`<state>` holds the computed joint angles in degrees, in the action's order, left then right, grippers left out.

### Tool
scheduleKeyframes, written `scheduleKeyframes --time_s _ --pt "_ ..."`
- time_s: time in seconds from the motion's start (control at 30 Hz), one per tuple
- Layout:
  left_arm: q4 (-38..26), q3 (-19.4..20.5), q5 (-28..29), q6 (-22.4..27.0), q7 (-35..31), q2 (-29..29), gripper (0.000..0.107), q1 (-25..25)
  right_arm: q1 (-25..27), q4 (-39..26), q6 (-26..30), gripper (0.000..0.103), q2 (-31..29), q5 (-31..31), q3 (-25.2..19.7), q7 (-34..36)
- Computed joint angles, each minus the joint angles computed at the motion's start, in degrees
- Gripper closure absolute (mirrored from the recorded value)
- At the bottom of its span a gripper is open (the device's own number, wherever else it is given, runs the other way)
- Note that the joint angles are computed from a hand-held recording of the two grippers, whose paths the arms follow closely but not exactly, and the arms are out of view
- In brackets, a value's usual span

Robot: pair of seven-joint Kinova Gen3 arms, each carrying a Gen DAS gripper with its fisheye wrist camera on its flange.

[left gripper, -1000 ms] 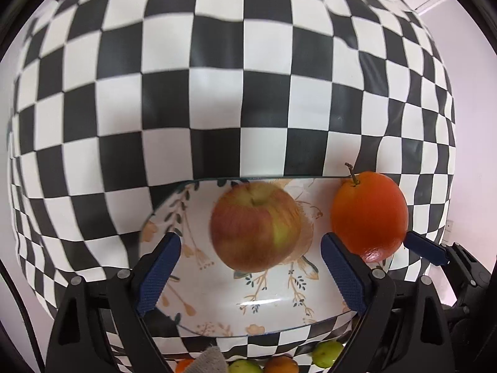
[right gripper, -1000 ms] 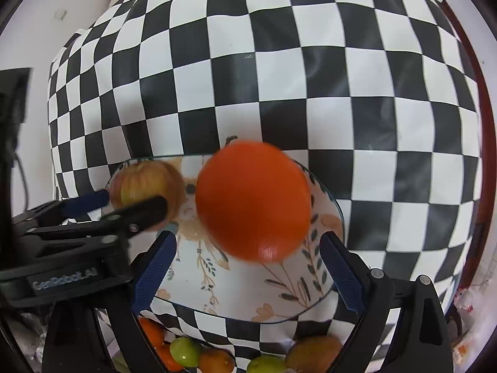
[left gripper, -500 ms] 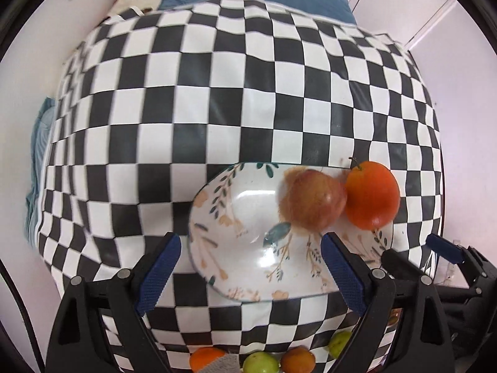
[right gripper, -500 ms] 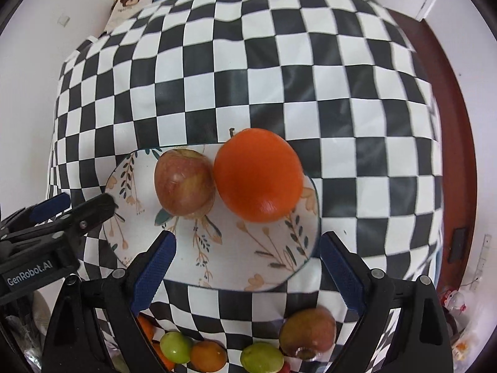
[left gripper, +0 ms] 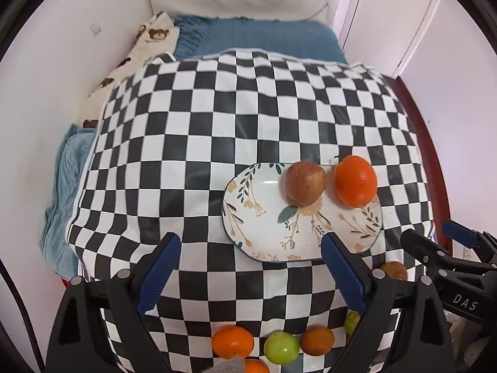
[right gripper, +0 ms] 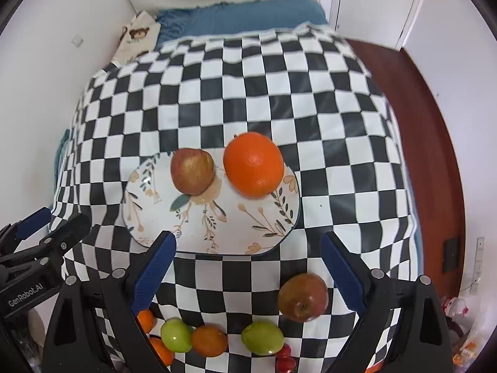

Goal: Organize fruits
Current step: 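Open both tools to release the fruits on the plate and lift away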

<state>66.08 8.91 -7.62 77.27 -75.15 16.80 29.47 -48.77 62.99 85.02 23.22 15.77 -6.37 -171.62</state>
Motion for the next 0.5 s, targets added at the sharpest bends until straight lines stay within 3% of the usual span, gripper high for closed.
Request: scheduleKeyframes --time_s 0.2,0.5 --pt "3.5 0.8 0.7 -2.4 -0.6 -5.2 0.015 -0.7 -5.9 -5.3 5.9 0.007 0.2 5.0 0.6 -4.1" --pt "7.0 2.1 2.8 -3.7 -1.5 -9.8 0.015 -2.8 -12.1 -6.3 8.7 0.007 -1.6 9.9 0.1 -12.5"
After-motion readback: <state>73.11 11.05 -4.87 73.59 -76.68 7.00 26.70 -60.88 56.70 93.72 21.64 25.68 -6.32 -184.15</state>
